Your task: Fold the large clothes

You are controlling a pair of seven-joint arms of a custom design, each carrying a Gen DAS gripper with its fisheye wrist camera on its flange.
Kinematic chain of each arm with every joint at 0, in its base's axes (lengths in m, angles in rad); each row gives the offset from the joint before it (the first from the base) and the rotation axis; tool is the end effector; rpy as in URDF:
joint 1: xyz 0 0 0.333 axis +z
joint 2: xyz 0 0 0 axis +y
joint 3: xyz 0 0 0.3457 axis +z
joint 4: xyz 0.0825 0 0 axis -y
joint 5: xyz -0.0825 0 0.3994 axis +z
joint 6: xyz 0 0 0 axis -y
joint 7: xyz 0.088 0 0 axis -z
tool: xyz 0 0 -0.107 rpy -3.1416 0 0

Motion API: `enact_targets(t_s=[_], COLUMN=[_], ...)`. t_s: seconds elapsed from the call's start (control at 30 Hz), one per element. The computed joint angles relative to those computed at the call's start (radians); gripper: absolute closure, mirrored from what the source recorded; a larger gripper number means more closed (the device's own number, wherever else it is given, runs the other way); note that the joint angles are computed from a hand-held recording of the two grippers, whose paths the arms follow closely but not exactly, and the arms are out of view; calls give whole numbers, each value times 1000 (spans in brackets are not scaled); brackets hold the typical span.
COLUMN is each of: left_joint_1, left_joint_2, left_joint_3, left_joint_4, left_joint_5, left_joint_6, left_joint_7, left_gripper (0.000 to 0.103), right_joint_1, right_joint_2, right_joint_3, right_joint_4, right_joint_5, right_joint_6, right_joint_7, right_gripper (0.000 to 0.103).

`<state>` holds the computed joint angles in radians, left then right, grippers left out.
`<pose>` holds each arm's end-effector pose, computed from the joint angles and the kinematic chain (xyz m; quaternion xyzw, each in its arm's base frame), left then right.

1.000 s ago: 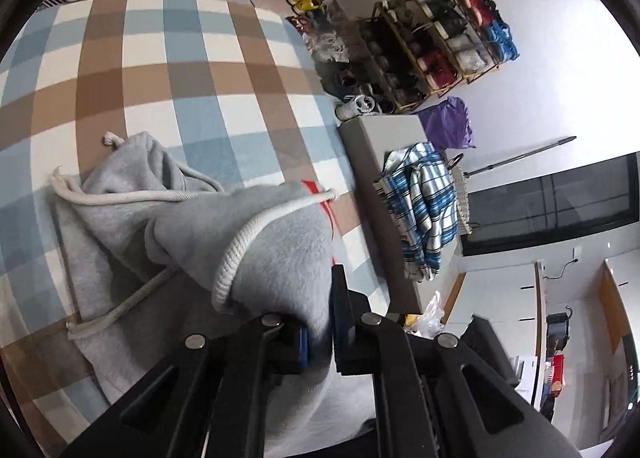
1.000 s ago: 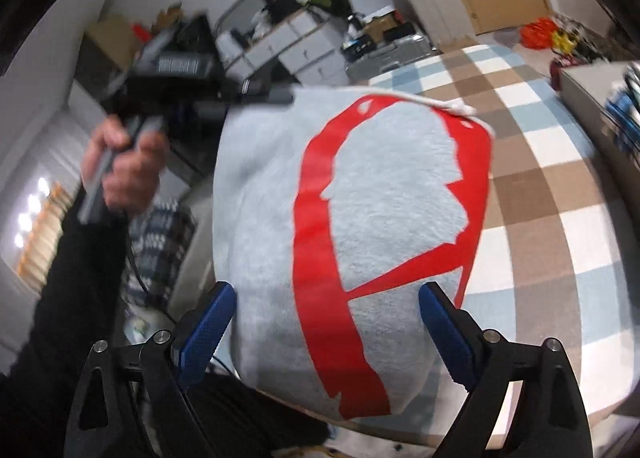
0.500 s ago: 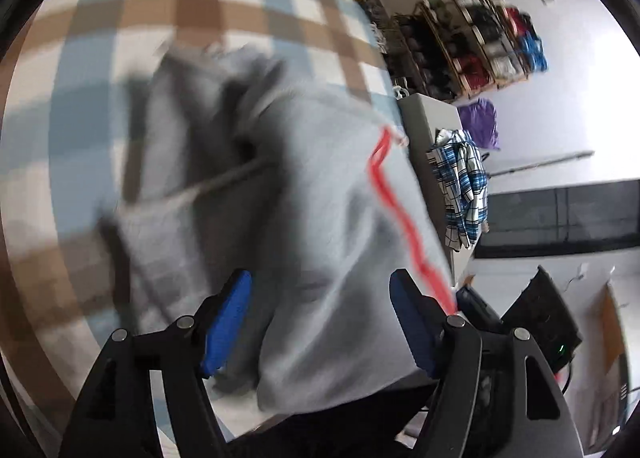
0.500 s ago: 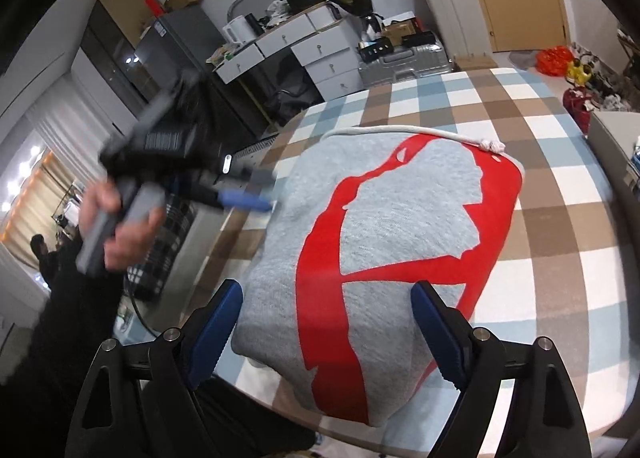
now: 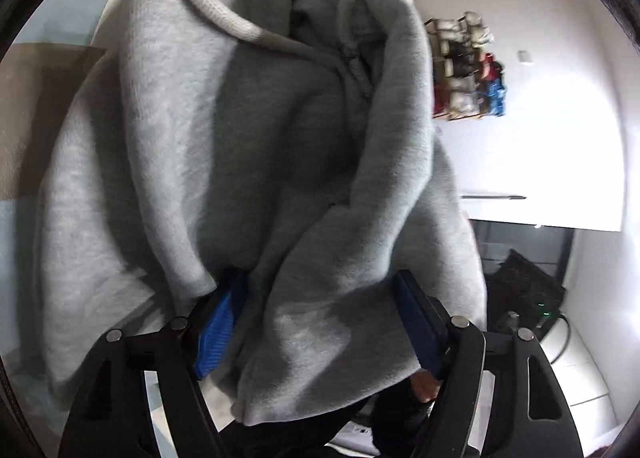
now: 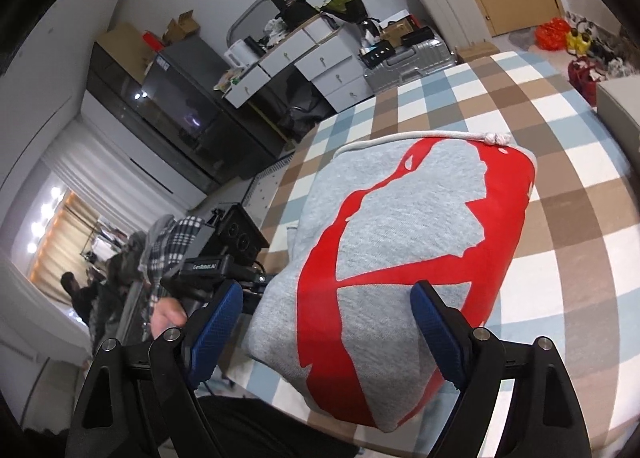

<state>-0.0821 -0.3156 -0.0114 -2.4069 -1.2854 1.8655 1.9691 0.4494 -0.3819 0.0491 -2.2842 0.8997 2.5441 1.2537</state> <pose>0.4391 -0.1155 0.4838 0.6132 -0.5609 0.3895 0.3969 0.4295 0.2261 0.5950 -0.6999 0.5605 0.0754 0.4362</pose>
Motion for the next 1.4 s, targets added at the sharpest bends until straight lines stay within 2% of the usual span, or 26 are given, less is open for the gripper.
enact_targets(t_s=[0.03,0.1,0.13,0.27,0.4,0.47,0.5,0.6,0.7,0.87,1.07,1.13,1.23,1.33,1.4], left_joint_1=[-2,-2,-6,-22,-34,-21,-37,-34,-30,-14,-11,-15,-17,-23,-38], left_joint_2=[-3,-20,-24,-29,-20,-29,-22,-15,-21,-51,-17,-23,-37,-67,-88], left_joint_3=[1,-11,-13,-21,-18,-24,-1,6,8,19,14,-2,-14,20,66], left_joint_4=[3,11,18,59,120,129,162,226,240,133,87,80,83,55,33], left_joint_5=[-5,22,26,59,107,94,108,152,194,264,303,328,380,368,297], left_joint_6=[-2,25,33,75,113,127,129,133,151,208,250,298,365,409,373], left_joint_7=[12,11,12,-9,-27,-21,-25,-32,-36,-57,-120,-128,-192,-223,-198], left_gripper=[60,70,80,90,91,93,95,95,95,95,95,95,95,95,95], right_joint_1=[1,-2,-2,5,1,-14,-17,-27,-17,-5,12,16,28,34,28], right_joint_2=[-3,-8,-7,-9,-11,-9,-6,15,61,128,179,198,247,305,334], right_joint_3=[1,10,13,10,25,52,61,91,104,147,145,158,162,150,130], right_joint_4=[-3,-8,-7,-11,-12,-5,1,44,122,207,251,270,339,428,479], right_joint_5=[-3,-26,-33,-37,-84,-169,-207,-352,-459,-609,-661,-711,-754,-747,-687], right_joint_6=[1,8,12,23,31,32,28,-17,-122,-224,-292,-317,-401,-500,-558], right_joint_7=[-5,-4,-2,-1,4,26,33,47,20,31,21,34,28,21,7], right_gripper=[17,17,17,17,17,17,17,17,20,20,17,14,9,9,9])
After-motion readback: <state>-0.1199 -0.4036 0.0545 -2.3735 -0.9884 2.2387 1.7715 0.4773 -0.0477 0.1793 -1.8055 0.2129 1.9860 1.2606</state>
